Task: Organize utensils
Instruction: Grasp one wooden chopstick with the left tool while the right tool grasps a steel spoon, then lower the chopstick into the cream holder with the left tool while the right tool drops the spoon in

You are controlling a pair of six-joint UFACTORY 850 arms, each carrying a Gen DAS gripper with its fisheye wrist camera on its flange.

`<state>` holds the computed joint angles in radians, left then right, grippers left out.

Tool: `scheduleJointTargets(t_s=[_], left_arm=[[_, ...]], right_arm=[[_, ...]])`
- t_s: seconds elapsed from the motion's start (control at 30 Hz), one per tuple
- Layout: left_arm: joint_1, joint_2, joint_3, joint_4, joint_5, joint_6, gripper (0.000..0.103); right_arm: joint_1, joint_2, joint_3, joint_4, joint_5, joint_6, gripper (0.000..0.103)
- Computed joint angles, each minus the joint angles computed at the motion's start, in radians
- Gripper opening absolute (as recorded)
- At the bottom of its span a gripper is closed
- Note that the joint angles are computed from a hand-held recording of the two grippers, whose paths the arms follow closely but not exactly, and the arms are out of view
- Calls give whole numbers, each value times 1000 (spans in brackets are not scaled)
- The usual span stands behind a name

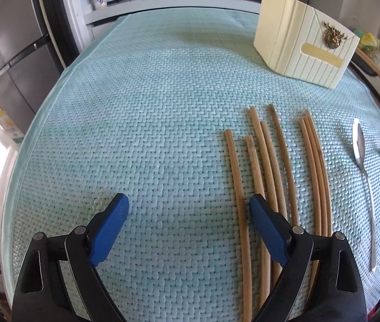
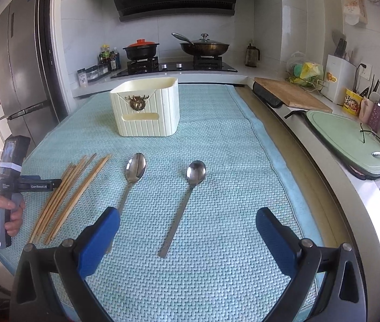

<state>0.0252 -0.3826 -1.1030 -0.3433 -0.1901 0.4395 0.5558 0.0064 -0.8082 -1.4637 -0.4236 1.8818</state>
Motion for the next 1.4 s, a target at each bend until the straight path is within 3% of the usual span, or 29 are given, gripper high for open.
scheduleJointTargets(t_s=[0.2, 0.27, 0.47, 0.6, 0.7, 0.73, 0.77, 0.9, 1.0, 1.17, 1.4], left_arm=[[-3, 10, -2, -123, -43, 156, 67], [-5, 13, -3, -129, -54, 170, 54], [-17, 18, -5, -121, -66, 162, 27], [-22, 3, -23, -118, -62, 147, 19], [-17, -20, -53, -158, -76, 178, 10], [-15, -28, -63, -167, -79, 184, 8], [-14, -30, -66, -180, -82, 191, 6], [1, -48, -94, -247, -123, 218, 4], [24, -48, -103, -344, -155, 287, 4], [49, 30, -53, -535, -155, 464, 4], [89, 145, -5, -778, -193, 685, 4]], right_arm=[[-90, -117, -71, 123, 98, -101, 103], [-113, -180, -118, 160, 109, -150, 103], [-166, -383, -298, 378, 103, -368, 92], [-178, -452, -374, 419, 67, -374, 88], [-166, -473, -401, 372, 17, -345, 66], [-165, -470, -399, 356, 23, -338, 54], [-162, -469, -399, 343, 18, -333, 37], [-176, -437, -368, 319, 93, -299, 36], [-181, -393, -325, 198, 151, -181, 36], [-150, -305, -265, -48, 162, 17, 36], [-131, -222, -237, -249, 173, 144, 36]])
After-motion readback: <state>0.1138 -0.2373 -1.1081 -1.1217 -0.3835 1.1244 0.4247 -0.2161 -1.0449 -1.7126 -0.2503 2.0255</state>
